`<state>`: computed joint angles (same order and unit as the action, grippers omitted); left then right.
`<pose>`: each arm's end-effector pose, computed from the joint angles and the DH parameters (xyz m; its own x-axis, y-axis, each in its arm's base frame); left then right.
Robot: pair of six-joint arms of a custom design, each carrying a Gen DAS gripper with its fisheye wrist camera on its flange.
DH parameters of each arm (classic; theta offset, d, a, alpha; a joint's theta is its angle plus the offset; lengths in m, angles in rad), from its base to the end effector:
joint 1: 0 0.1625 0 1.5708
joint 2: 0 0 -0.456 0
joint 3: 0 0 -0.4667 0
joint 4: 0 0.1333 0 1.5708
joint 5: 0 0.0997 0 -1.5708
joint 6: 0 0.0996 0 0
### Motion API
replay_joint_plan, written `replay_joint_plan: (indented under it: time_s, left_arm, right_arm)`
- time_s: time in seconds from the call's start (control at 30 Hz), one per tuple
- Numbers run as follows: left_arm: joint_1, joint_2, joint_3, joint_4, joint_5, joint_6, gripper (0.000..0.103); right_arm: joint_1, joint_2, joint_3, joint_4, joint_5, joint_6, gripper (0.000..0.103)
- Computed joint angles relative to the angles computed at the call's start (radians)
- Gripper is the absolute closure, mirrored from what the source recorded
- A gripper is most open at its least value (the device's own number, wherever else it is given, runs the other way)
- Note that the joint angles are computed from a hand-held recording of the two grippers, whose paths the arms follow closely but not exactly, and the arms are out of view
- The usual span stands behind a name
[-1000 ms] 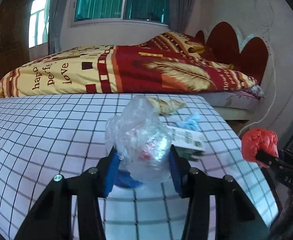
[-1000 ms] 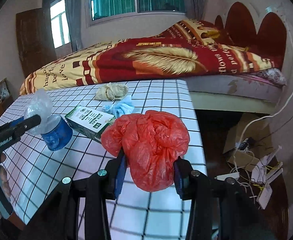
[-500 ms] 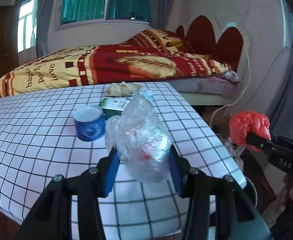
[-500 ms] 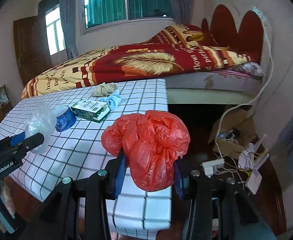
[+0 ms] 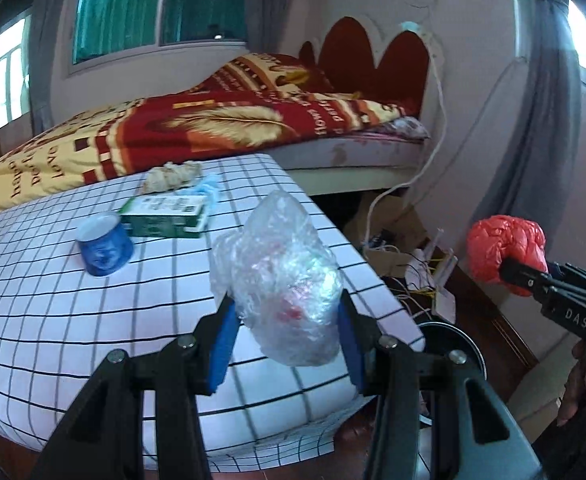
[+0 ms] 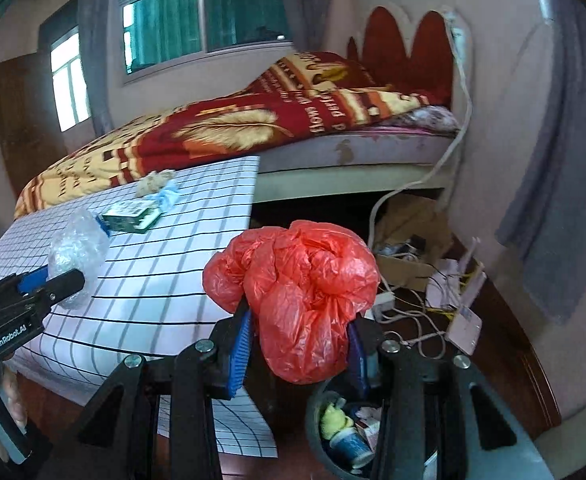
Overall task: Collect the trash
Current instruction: 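Carry red bag and plastic wrap over the black bin and open both tools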
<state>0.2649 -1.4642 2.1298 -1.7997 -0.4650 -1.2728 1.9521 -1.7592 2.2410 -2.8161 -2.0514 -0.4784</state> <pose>-0.4119 -0.3421 0.2451 -0.7633 -0.0707 -0.6421 0.4933 0.5780 -0.6501 0.2526 -0.3957 0.3993 -0.7125 -0.3382 0.6148 -0.6723 0.5799 -0.4601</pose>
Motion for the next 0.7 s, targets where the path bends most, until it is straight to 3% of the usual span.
replay_joint_plan:
  time_s: [0.7]
  left_arm:
    - [0.025,0.230,-0.031,-0.471,-0.125,0.366,0.055]
  right_arm:
    - [-0.179,-0.162,0.066,-0.007,0.006,-0.056,0.059]
